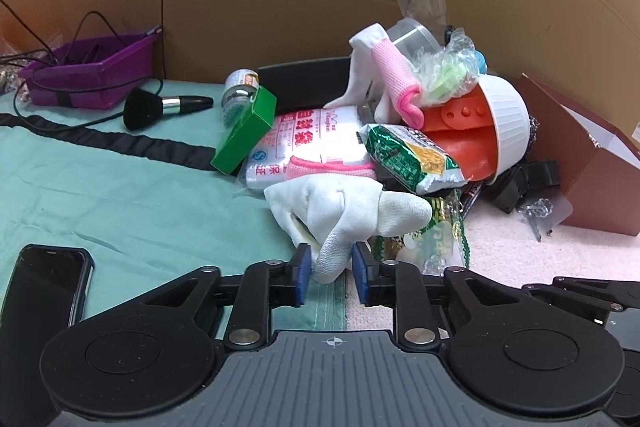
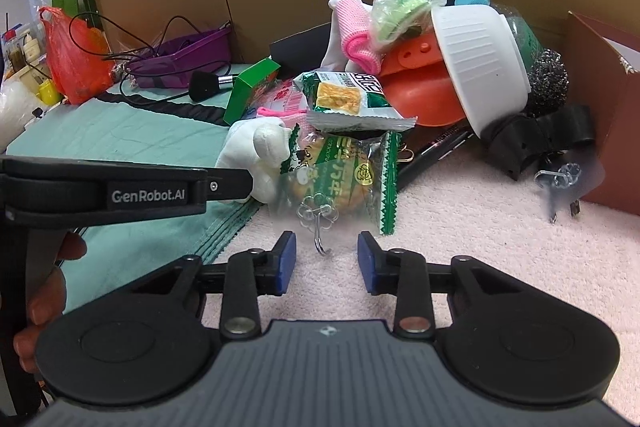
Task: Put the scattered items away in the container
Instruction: 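Grasp the clear adhesive hook with the right gripper while the left gripper grasps the white glove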
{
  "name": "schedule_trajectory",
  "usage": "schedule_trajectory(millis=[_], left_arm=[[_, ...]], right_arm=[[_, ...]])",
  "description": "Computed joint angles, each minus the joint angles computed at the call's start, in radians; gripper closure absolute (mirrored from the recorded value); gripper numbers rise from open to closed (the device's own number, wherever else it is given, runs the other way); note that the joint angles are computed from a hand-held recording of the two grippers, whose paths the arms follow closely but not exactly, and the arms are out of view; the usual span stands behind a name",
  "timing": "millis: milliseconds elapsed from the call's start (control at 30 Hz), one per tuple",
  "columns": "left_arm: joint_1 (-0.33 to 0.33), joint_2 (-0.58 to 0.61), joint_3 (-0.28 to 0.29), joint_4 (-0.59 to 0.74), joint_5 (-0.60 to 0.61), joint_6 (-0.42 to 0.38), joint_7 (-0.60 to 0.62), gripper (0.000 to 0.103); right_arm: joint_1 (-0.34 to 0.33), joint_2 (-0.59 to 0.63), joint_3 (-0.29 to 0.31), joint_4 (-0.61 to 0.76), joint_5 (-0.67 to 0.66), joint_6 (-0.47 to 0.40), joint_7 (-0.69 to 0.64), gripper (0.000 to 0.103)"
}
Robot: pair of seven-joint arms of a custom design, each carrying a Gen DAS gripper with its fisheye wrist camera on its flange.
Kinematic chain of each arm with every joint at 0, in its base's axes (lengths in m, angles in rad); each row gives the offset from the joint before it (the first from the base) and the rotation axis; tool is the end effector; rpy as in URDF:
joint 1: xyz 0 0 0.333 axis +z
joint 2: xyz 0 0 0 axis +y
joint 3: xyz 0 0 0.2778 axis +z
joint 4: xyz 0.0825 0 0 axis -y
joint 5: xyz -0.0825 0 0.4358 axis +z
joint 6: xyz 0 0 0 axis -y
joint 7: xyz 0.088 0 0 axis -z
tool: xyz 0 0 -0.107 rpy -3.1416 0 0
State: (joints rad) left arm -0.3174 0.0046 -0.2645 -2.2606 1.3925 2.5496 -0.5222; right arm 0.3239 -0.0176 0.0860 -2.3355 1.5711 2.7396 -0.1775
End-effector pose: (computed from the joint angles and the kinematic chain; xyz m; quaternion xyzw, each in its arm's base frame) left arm 0.4764 -0.3292 0.3086 -0.7452 0.4985 -0.3180 0.3083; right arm 0.5209 0.1836 0.2863 -0.8295 0.3534 -0.1003 0.4207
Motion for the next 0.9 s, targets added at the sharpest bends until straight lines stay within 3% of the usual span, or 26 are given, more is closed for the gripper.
schedule_trajectory(millis=[33,100,167,233,300,500,900], left_arm=[[-0.003,0.004,-0.002,0.004,0.006,-0.018,-0.003,0.055],[0.001,0.010,0.003,0.009,-0.002,0.002,0.012,0.055],[0.008,0.016,0.012,0.010,-0.001,0.047,0.007,0.081],[0.010,0.022,0.014,0.013,-0.012,0.058,0.012,0.095],[0.009,0.018,0.014,0.009,-0.022,0.064,0.018,0.102],[-0.001,-0.024,-0.003,-0.019,-0.024,0.090,0.078,0.103],[0.006,-0.109,-0.038,-0.089,0.022,0.273,-0.019,0.103]], right_arm=[[-0.001,-0.001,-0.001,-0.001,-0.006,-0.003,0.004,0.071],[-0.002,-0.001,-0.002,0.001,-0.015,-0.006,0.012,0.076],[-0.003,-0.001,-0.004,0.001,-0.026,-0.013,0.024,0.085],[-0.005,-0.005,-0.005,-0.002,-0.041,-0.023,0.034,0.092],[-0.006,-0.009,-0.006,-0.007,-0.050,-0.027,0.041,0.098],[-0.014,-0.032,-0.018,-0.025,-0.066,-0.058,0.054,0.099],[-0.046,-0.145,-0.076,-0.109,-0.085,-0.144,0.054,0.099]])
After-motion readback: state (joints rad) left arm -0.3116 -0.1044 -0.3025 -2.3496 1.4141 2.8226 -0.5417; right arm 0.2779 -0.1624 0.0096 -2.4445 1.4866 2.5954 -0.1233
